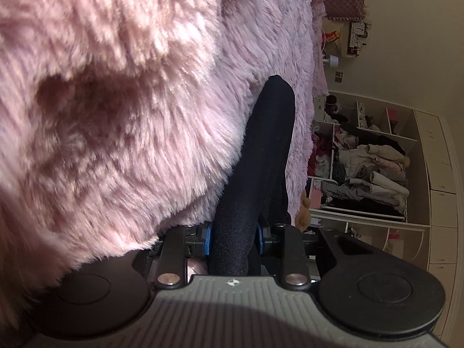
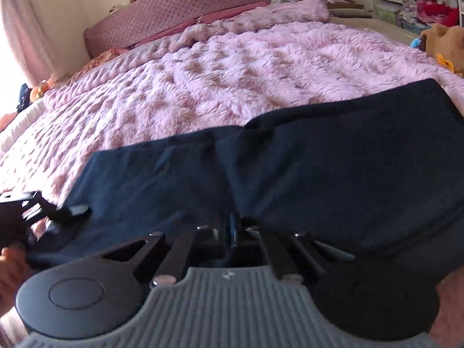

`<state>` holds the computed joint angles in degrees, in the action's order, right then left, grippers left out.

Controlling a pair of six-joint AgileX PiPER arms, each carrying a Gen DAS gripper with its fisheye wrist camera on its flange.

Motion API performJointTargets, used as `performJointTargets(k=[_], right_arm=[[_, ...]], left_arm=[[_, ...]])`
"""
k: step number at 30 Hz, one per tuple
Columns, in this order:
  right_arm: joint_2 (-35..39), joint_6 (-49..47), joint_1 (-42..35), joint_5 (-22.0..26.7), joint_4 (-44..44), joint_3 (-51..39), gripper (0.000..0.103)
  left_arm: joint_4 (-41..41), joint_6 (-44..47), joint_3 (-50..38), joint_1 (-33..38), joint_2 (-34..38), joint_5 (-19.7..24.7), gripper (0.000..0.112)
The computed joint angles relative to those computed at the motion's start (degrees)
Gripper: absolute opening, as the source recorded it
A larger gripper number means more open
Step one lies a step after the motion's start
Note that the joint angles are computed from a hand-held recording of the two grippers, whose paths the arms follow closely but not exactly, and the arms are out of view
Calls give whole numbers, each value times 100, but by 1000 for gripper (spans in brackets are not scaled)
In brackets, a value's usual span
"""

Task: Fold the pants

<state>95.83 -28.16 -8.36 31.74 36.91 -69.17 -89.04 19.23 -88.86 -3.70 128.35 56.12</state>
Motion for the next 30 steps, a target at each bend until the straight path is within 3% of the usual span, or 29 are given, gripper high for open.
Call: performJointTargets(k=[4, 6, 8, 10, 12, 14, 16, 18, 20, 23, 25, 27, 30], right_arm=[[-328, -131, -649, 1326, 329, 59, 0], [-308, -631, -1086, 2122, 857, -101, 5], [-447, -1552, -1416, 2277, 1697, 35, 5], [-480, -1679, -1244, 1849, 1635, -88, 8], [225, -1043, -817, 2073, 712, -1025, 23], [1099, -185, -588, 2647, 302, -2163, 16], [1538, 87, -448, 2441, 472, -2797, 15], [2166, 702, -244, 2399, -89, -3662, 13], [2532, 1323, -340, 2135, -136, -3928, 0], [2038, 1487, -1009, 726, 1306, -2759, 1], [1565, 557, -1394, 27, 2452, -1917, 10], [1326, -464, -1907, 242, 3459, -1526, 18], [1148, -1234, -2542, 1253, 3895, -1363, 21]], left_arm=[[95, -105, 136, -99, -187, -287, 28], [151, -45, 204, -147, -293, -422, 28], [182, -35, 272, -200, -422, -572, 21], [363, -53, 277, -269, -558, -743, 15], [561, -126, 242, -337, -652, -891, 13], [600, -161, 299, -370, -728, -983, 13], [522, -55, 422, -379, -799, -1032, 13], [402, 100, 533, -378, -836, -1045, 13], [392, 109, 507, -329, -779, -967, 13], [471, 43, 415, -306, -735, -940, 13], [472, 22, 432, -329, -778, -1001, 13], [649, -126, 403, -402, -897, -1138, 12], [503, -29, 413, -420, -1061, -1091, 12]])
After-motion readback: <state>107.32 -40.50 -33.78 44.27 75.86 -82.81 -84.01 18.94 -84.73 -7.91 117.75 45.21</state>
